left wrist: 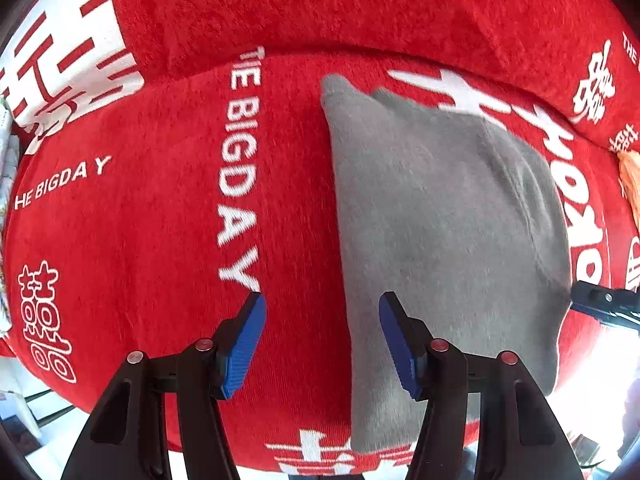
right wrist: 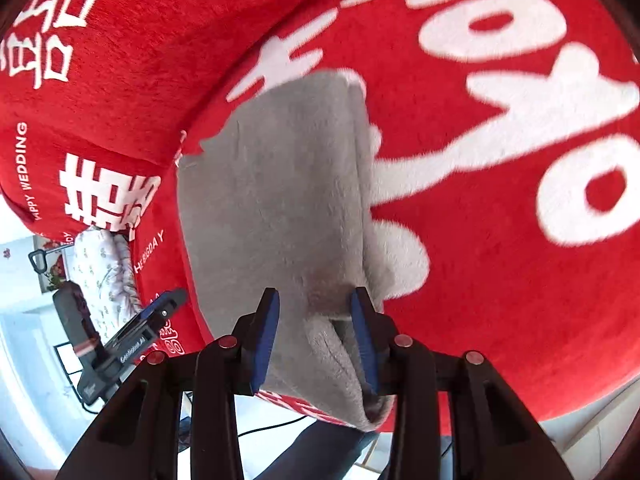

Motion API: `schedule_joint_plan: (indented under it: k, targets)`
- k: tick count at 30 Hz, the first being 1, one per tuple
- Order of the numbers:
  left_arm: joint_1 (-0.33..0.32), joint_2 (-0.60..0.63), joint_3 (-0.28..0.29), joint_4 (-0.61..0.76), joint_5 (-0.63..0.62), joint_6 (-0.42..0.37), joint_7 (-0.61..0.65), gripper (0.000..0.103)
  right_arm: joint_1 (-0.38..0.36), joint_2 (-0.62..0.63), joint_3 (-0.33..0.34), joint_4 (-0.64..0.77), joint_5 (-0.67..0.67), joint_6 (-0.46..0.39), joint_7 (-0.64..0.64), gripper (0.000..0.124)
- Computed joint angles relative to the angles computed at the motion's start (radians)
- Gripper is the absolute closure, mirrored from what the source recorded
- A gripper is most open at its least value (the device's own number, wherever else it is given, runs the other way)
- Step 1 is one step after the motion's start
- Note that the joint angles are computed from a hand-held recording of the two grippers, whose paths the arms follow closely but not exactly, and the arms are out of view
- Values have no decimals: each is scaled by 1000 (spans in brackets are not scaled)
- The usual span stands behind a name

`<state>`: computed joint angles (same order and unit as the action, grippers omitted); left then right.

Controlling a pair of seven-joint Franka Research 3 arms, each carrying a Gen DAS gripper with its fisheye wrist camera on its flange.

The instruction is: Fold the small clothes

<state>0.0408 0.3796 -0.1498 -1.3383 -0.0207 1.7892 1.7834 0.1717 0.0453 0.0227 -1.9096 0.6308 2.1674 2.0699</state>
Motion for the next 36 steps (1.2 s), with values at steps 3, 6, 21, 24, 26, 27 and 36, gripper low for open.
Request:
schedule_joint_plan:
  k: [3, 6, 21, 24, 26, 27, 36]
  targets:
    - [-5, -23, 0, -42, 7, -1, -10, 43, 16, 19, 6, 30, -123, -21, 60, 107]
    - [-11, -44, 1, -75, 18, 17, -13, 28, 26, 33, 9, 48, -194, -57, 68, 107]
    - [-21, -72, 10, -67, 55, -84, -19, 28, 49, 56, 17, 149, -277, -207, 62, 105]
    - [-23, -72, 9, -56, 56, -109, -21, 28, 52, 39, 17, 146, -274, -224, 74, 105]
    - [-24, -67, 9, -48, 57, -128, -19, 28, 54, 29, 18, 142, -272, -232, 85, 105]
    - [-26, -63, 8, -46, 59, -141, -18, 28, 55, 25, 19, 141, -269, -233, 87, 105]
    - [-47, -80, 6, -128, 121, -184, -8, 28, 71, 67, 27, 135, -268, -340, 99, 105]
